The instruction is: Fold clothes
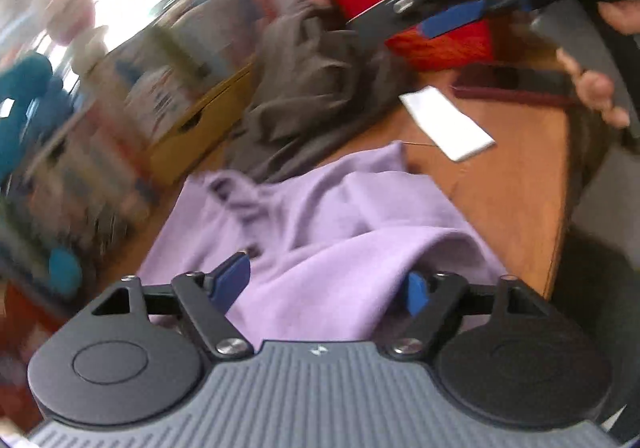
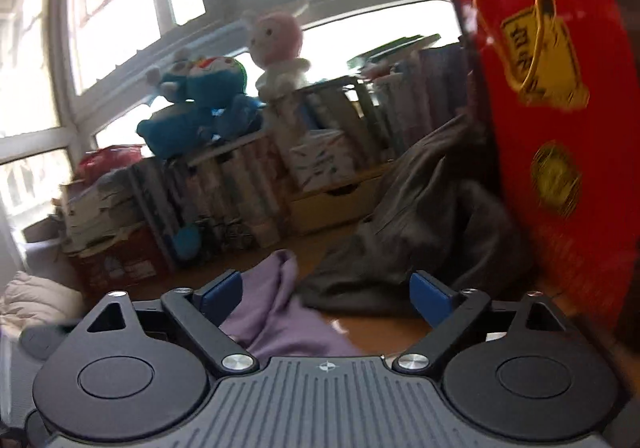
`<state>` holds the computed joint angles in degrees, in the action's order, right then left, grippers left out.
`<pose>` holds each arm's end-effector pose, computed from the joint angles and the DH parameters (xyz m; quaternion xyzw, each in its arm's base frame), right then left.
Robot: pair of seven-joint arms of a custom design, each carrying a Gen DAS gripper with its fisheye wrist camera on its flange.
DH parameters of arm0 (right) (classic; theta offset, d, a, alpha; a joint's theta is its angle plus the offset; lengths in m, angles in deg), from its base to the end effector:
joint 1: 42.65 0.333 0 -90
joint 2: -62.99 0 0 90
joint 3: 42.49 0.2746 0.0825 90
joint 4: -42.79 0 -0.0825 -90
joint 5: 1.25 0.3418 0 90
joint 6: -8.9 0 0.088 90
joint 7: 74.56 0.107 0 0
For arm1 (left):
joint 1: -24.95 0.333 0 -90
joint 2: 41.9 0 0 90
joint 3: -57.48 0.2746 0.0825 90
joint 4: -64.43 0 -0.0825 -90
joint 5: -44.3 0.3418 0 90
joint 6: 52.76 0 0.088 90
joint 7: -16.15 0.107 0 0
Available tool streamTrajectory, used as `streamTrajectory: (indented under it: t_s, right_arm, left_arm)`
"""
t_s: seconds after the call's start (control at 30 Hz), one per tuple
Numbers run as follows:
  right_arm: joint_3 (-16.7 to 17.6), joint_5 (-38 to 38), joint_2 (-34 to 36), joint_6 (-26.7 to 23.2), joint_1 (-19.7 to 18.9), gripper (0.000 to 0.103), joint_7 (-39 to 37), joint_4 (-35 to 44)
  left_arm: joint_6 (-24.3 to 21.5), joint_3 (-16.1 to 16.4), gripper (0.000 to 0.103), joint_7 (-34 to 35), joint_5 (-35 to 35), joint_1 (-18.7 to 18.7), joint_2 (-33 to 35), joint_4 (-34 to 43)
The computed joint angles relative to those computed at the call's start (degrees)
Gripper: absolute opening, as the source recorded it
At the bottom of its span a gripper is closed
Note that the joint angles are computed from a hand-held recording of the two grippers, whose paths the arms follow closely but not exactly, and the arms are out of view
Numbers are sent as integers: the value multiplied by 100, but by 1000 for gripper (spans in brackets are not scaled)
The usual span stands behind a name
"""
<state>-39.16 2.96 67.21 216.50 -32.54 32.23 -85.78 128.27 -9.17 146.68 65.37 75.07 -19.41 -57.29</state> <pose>0.5231 0.1146 0.4858 -0.5173 0.6032 -0.2956 0.5302 0.5537 -0.1454 0.4282 -0.1788 0.8765 -0.3062 0.3256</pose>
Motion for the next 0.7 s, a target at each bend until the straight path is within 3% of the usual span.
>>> streamTrajectory:
  t_s: [0.07, 0.1, 0.13, 0.23, 0.43, 0.5, 0.6, 0.7]
  right_arm:
    - [76, -556, 81, 309, -105, 103, 435, -163]
    - [88, -838, 94, 340, -165, 103, 624, -194]
    - [86, -916, 86, 303, -171, 103, 670, -209]
    - [71, -704, 46, 194, -77, 103, 554, -284]
    - [25, -19, -47, 79, 22, 103, 689, -474]
    - [16, -135, -13, 189, -31, 103, 941, -505]
    - [-7, 947, 15, 16, 338, 103, -142, -372]
    - [106, 479, 56, 238, 269, 103, 93, -400]
  left_arm:
    - [-125, 66, 51, 208, 147, -112, 16, 52]
    - [-214, 68, 23, 294, 115, -141, -1, 65]
    - [-280, 117, 6, 338, 46, -210, -28, 87]
    - [-361, 298, 2, 377, -218, -360, -120, 96]
    - [-1017, -172, 1, 339, -1304, 474, -115, 366]
    - [-1118, -51, 2, 4, -1747, 529, -258, 579]
    - [-1275, 139, 1, -486, -2433, 634, -394, 907]
    - [-1240, 277, 2, -627, -2900, 795, -641, 912]
